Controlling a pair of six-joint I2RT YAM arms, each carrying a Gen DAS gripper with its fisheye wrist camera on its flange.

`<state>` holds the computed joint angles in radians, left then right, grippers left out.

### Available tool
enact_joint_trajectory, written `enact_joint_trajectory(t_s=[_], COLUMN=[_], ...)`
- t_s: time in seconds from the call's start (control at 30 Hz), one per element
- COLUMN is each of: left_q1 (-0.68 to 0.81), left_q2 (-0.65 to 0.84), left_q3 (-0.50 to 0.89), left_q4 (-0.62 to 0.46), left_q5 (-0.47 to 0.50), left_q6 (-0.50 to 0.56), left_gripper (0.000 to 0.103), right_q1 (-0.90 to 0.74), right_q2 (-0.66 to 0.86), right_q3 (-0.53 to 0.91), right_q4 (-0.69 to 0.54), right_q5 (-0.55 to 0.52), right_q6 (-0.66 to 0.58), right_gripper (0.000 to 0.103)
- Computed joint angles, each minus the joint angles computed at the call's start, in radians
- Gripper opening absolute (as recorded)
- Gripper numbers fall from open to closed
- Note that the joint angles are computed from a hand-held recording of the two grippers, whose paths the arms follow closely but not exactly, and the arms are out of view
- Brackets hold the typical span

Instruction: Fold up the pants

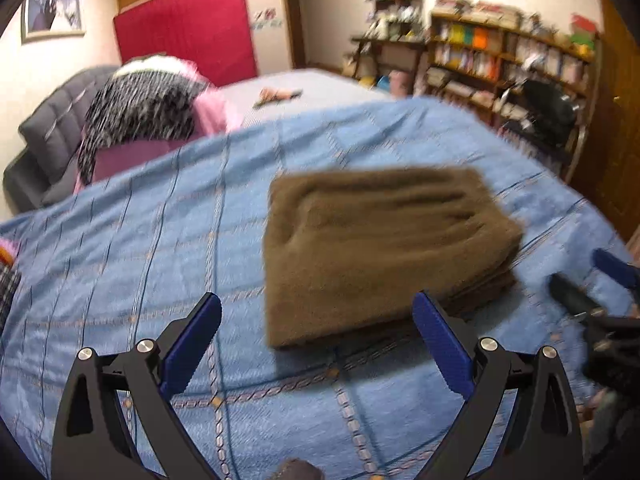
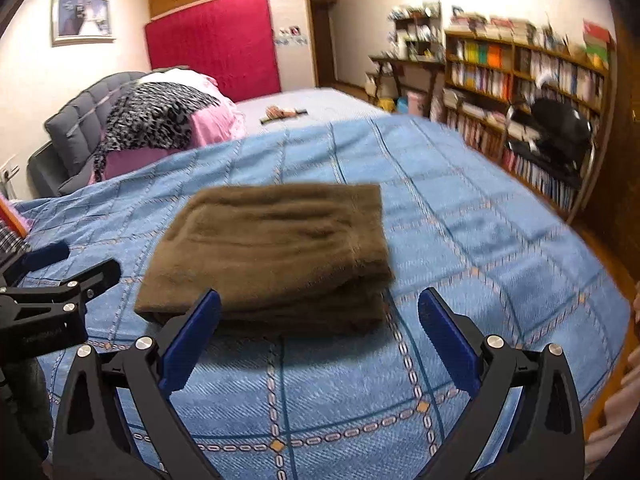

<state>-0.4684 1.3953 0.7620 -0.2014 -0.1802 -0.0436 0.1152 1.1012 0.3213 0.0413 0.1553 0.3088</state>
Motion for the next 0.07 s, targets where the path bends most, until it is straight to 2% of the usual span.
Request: enact_joint_trajectory(t_s=[0.07], left_q1=[0.043], left_q2=[0.062], left_q3=[-0.009], left_q4=[0.018], left_q5=[0.007], left_q6=[-0.002], left_gripper=[0.095], right_q1=[-0.035], right_q2=[0.088], right_q3=[-0.017], right_q4=[0.052], right_q5=[-0.021], right_q6=[0.010], right_gripper=[0.100])
